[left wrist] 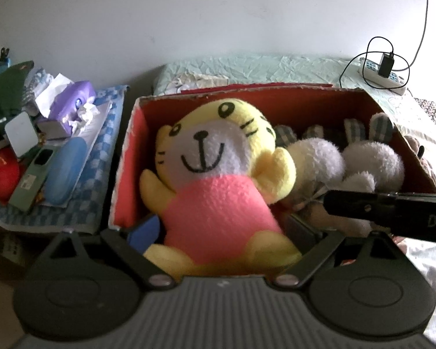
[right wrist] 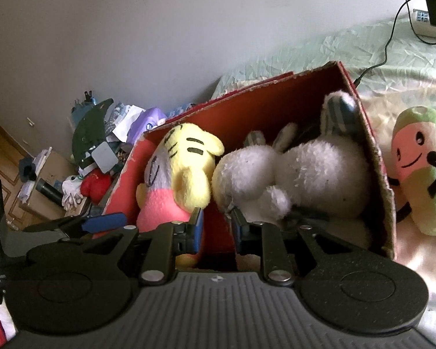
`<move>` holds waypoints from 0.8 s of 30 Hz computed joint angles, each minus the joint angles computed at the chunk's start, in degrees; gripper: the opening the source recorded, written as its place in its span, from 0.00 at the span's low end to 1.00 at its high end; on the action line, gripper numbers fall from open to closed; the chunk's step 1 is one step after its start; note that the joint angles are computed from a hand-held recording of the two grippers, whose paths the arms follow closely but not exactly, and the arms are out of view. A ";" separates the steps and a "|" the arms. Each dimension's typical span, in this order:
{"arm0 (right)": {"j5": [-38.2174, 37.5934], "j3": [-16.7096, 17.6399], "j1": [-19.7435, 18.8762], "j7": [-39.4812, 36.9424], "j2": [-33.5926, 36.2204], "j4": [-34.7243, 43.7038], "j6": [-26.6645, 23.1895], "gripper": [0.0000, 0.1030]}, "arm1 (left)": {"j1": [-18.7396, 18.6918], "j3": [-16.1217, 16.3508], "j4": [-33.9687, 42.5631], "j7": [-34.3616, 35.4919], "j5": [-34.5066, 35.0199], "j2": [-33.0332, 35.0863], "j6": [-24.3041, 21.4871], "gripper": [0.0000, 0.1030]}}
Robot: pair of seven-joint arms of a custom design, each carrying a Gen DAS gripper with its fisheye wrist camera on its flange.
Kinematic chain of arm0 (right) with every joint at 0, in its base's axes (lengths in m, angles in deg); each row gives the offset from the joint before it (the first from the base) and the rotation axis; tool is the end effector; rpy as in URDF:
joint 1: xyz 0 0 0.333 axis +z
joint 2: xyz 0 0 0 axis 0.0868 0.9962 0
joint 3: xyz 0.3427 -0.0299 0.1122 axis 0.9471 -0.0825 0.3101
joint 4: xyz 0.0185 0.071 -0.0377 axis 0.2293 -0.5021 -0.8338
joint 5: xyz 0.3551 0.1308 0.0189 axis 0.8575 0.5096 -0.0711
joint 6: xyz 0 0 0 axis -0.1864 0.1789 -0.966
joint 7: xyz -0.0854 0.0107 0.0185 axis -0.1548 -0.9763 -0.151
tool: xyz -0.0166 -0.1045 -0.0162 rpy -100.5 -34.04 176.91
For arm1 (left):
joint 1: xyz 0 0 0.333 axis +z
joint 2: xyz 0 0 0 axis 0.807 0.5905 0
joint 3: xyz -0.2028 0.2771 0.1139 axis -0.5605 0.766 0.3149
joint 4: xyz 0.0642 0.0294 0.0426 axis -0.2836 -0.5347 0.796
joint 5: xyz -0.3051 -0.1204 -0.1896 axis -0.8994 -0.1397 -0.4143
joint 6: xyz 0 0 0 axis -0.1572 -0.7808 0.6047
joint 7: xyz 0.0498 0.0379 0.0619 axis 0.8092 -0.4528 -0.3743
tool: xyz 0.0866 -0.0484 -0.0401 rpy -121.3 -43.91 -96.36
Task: Organize objects
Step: 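Withdraw the right gripper up out of the red box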
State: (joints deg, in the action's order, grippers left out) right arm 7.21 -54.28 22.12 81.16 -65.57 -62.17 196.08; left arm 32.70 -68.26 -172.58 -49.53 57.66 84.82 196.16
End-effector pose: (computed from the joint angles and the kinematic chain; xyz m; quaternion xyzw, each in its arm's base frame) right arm 0.5788 0.2469 0.5916 -0.7228 0.5207 0.0526 0.4513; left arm 0.5697 -0.3387 0.5552 -0.6867 0.6471 -0.2135 0.2530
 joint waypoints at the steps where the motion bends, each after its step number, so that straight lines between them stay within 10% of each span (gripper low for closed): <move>1: 0.41 -0.02 -0.08 -0.27 -0.32 -0.39 0.22 0.22 | -0.06 -0.02 0.01 -0.01 0.01 0.02 -0.09 0.91; 24: 0.11 0.43 1.96 -4.81 -2.08 -4.25 8.49 0.21 | -0.19 -0.02 -1.56 -2.21 0.04 -0.51 1.15 0.93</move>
